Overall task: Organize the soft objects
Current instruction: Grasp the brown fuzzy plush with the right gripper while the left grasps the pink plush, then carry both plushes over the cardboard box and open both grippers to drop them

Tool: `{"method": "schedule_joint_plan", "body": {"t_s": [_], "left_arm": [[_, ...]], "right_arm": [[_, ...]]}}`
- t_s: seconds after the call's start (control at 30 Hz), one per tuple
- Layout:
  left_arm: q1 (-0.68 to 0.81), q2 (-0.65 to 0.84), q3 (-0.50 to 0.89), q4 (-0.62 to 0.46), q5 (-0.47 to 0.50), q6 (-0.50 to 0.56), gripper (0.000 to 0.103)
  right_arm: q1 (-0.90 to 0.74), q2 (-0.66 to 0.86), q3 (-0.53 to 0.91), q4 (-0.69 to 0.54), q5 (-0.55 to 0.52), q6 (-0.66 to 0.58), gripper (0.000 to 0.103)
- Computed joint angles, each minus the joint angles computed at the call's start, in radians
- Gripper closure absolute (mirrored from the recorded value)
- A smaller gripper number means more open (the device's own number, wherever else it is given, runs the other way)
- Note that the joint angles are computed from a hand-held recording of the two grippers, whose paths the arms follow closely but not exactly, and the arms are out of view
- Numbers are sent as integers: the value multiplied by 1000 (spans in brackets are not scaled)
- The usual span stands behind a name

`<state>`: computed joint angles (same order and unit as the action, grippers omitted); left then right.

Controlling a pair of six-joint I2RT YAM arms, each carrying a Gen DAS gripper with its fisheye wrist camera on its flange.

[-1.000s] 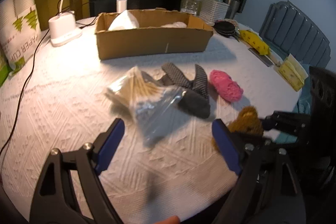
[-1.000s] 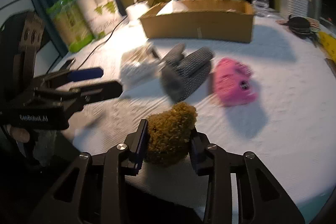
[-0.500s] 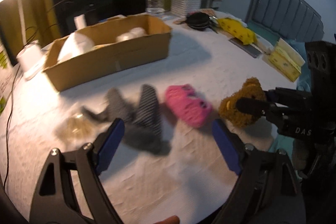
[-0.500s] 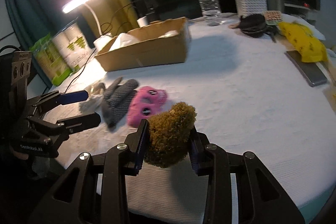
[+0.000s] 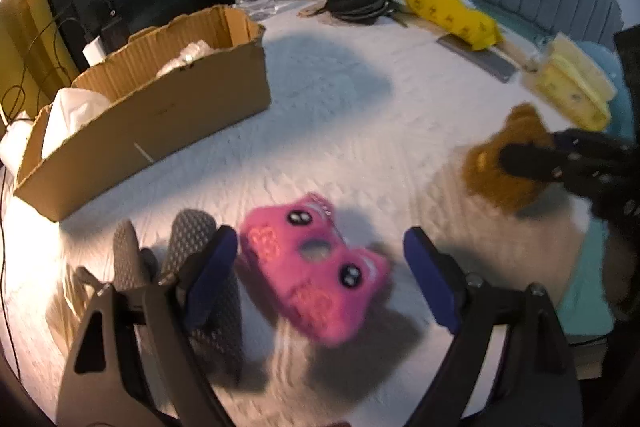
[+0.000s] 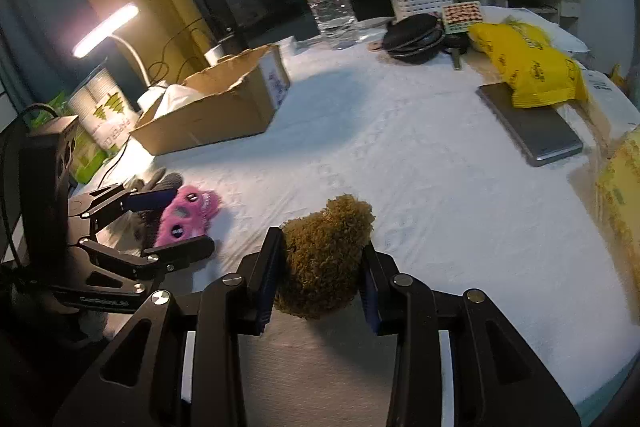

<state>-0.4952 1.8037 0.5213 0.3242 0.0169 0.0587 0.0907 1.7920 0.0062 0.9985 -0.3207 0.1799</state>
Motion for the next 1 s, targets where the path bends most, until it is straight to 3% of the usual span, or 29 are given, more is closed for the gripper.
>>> {"method": "schedule_joint_plan", "body": {"t_s": [0.07, 0.2, 0.3, 0.63, 1.0], "left_arm": [[7, 36, 25, -6, 8, -5, 19], [6, 42, 32, -1, 46, 4, 48], [7, 40, 39, -12, 56, 13, 60], [77, -69, 16, -71, 135, 82, 64], [288, -196, -1, -103, 300, 169, 64]], "right_arm": [[-35, 15, 12, -7, -21, -16, 66], [-70, 29, 30, -19, -46, -29, 66], [-68, 27, 39, -25, -49, -22, 66], [53, -55, 65, -55, 24, 74, 66], [260, -217, 194, -317, 199, 130, 66]]}}
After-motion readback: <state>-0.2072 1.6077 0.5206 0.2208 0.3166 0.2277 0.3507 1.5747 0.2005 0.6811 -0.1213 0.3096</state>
